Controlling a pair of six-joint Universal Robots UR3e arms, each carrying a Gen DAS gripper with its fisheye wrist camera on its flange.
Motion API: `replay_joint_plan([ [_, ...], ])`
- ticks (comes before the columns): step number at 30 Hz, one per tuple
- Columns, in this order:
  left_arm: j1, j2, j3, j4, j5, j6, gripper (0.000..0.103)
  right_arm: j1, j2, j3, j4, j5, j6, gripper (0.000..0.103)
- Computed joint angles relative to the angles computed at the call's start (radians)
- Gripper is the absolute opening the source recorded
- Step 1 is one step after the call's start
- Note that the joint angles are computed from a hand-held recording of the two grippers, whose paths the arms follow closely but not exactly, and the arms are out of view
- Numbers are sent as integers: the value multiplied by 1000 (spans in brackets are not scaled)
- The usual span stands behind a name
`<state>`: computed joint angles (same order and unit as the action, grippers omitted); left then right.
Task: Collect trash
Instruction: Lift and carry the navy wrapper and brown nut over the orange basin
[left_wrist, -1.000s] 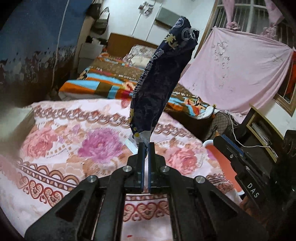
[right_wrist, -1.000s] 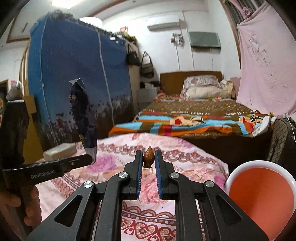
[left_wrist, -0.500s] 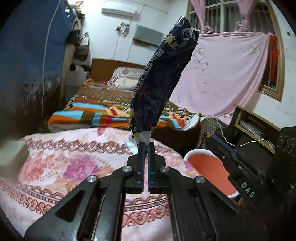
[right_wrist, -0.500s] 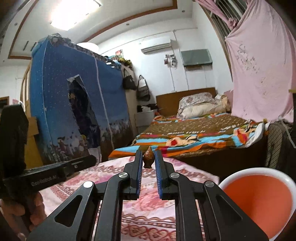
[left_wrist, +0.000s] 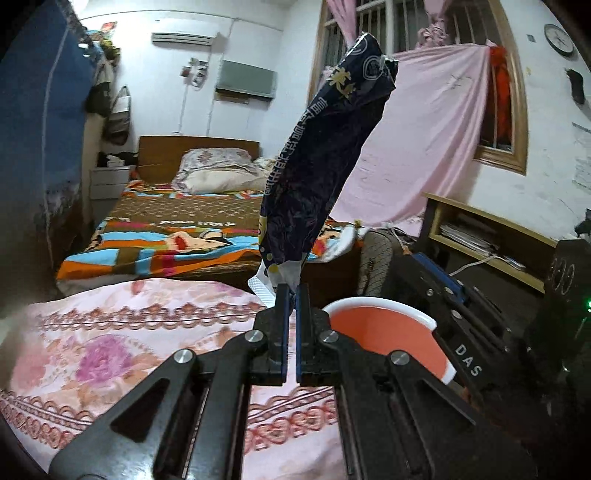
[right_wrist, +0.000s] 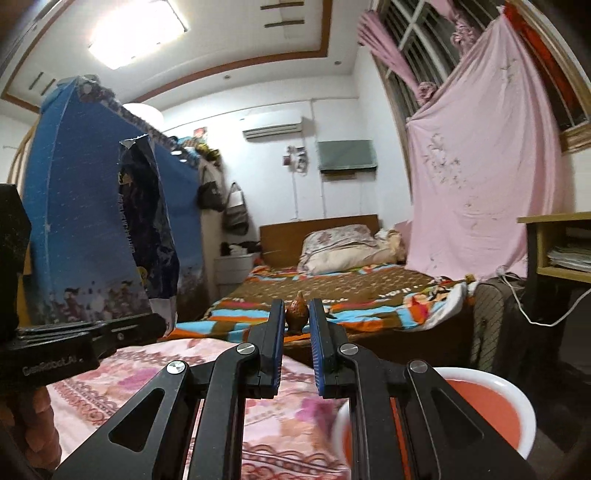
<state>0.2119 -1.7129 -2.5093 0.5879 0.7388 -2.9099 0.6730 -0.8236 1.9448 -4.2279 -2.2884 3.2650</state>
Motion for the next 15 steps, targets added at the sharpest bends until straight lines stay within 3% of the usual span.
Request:
replay_joint_plan([
  [15,-245,-96,166,-82,139,-19,0,-69,-39,150,-38,-46,127,11],
])
